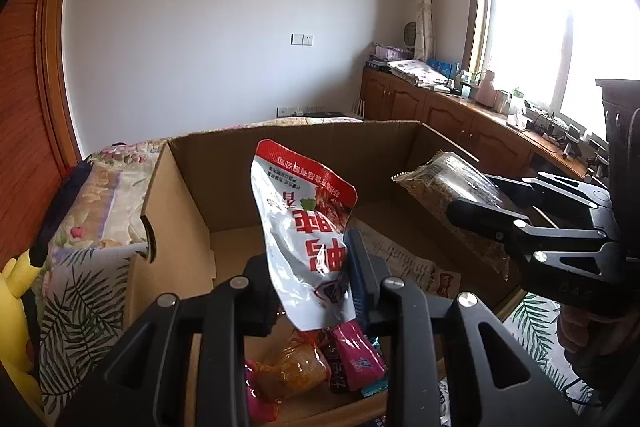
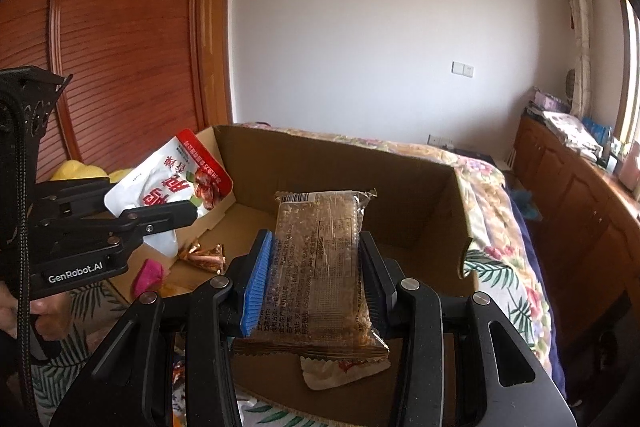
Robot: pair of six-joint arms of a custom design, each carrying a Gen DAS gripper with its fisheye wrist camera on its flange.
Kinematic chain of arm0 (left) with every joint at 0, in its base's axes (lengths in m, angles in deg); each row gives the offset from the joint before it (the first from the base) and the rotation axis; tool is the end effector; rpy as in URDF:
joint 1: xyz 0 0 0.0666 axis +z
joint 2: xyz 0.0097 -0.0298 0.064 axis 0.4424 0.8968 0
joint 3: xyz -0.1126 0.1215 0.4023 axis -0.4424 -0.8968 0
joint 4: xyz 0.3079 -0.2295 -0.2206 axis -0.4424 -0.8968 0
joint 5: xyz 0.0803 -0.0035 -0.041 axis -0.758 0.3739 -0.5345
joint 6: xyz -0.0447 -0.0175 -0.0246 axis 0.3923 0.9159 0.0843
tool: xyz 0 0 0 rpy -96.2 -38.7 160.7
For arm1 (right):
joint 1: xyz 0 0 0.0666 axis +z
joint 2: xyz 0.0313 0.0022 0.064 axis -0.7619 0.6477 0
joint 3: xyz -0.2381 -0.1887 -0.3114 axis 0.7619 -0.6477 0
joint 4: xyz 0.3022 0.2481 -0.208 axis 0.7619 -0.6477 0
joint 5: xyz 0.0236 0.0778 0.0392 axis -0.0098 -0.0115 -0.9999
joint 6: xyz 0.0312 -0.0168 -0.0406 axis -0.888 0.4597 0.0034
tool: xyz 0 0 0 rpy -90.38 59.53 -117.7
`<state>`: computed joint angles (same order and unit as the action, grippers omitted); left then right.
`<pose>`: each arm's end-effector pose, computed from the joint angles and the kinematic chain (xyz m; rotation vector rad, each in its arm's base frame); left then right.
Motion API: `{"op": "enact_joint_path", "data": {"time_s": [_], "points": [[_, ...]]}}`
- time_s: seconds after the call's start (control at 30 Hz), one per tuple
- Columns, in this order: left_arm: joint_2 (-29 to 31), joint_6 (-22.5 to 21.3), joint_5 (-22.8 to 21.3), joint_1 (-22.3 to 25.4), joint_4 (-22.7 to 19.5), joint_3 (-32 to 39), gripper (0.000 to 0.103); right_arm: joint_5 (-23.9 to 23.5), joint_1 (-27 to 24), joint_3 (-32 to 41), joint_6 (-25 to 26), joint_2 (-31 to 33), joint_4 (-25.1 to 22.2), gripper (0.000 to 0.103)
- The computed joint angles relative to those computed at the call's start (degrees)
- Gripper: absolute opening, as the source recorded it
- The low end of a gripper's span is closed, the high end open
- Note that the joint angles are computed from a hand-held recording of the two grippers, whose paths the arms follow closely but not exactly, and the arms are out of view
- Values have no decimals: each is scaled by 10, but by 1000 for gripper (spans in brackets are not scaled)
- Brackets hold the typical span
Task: Organize snacks
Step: 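Carry both snacks into the cardboard box and open both tools to release, then withdraw both open tools from the box back to the snack pile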
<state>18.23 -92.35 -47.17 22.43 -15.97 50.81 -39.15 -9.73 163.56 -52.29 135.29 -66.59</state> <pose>0.5122 -0.0564 0.5112 0.7841 2.0304 -0.5675 0.4216 0.3236 0.4960 0.0231 2.0944 -0.0959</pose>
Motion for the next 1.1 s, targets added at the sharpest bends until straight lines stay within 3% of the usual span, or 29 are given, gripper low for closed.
{"op": "enact_joint_path", "data": {"time_s": [0.47, 0.6, 1.1], "points": [[5, 12, -7, -3, 8, -5, 31, -26, -11, 5, -5, 16, -12, 43], [6, 15, -3, -1, 12, -6, 36, -36, -14, 0, -9, 12, -11, 43], [-3, 23, 12, 3, 8, -7, 45, -13, -3, -8, -14, 3, 8, 44]]}}
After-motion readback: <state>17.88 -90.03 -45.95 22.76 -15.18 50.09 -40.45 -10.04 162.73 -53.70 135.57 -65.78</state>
